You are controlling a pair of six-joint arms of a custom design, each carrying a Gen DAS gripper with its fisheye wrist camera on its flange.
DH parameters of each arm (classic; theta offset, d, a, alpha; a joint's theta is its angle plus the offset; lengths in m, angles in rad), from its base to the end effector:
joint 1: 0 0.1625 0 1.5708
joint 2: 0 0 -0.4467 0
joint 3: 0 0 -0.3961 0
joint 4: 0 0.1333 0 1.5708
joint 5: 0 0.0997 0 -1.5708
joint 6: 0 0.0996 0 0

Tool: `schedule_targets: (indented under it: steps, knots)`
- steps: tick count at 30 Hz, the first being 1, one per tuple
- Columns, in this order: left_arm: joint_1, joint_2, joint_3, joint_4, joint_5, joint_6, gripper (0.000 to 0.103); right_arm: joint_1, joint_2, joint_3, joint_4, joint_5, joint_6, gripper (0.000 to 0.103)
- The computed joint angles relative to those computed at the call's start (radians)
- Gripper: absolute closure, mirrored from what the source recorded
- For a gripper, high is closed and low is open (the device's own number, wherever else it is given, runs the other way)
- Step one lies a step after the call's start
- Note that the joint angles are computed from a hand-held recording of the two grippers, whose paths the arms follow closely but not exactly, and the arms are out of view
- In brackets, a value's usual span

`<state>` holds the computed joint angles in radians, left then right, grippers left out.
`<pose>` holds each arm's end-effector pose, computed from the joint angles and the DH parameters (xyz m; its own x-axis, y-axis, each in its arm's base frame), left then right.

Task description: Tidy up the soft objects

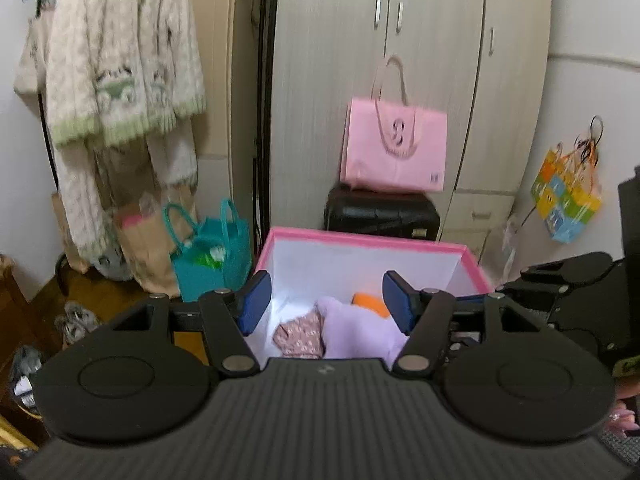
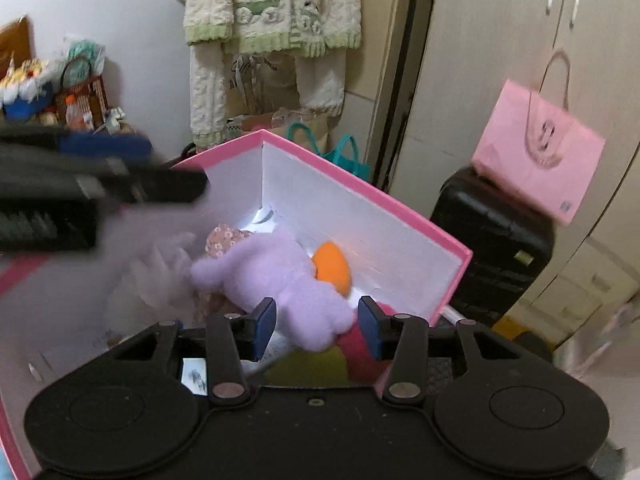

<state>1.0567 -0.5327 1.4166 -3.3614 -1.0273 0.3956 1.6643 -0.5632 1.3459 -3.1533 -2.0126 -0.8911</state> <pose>-0.2151 -0.7566 0.1091 -0.7557 0.2680 -0.5976 0.6440 0.4697 -0.6038 0.1643 -0.7807 0.1304 -0.5331 -0.4008 0.7451 -0.7632 0.6079 -0.2191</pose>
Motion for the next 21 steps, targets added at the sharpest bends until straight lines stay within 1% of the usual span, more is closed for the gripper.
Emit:
schedule_targets:
  steps: [2,5,8,10,15,17,19,21]
  knots:
    - [-0.013,-0.019,0.031,-0.031,0.008,0.011,0.042,0.000,-0.025,0.038,-0.027,0.025,0.016,0.050]
    - [-0.023,-0.056,0.086,-0.038,-0.016,0.005,0.040,-0.004,-0.070,0.102,-0.066,0.071,0.053,0.050]
    - [-0.031,-0.097,0.147,-0.031,-0.043,-0.016,0.038,-0.008,-0.117,0.181,-0.119,0.109,0.073,0.050]
    - [-0.035,-0.117,0.181,-0.031,-0.061,-0.025,0.038,-0.009,-0.152,0.243,-0.166,0.130,0.074,0.048]
    - [-0.048,-0.158,0.258,-0.051,-0.100,-0.047,0.033,-0.009,-0.216,0.378,-0.290,0.158,0.043,0.044]
    - [-0.057,-0.170,0.294,-0.078,-0.104,-0.035,0.033,-0.011,-0.234,0.423,-0.342,0.171,0.026,0.044]
    - [-0.067,-0.179,0.343,-0.157,-0.122,0.015,0.033,-0.013,-0.248,0.466,-0.402,0.167,0.014,0.044]
    - [-0.079,-0.185,0.381,-0.212,-0.118,0.029,0.033,-0.011,-0.264,0.503,-0.441,0.159,0.023,0.044]
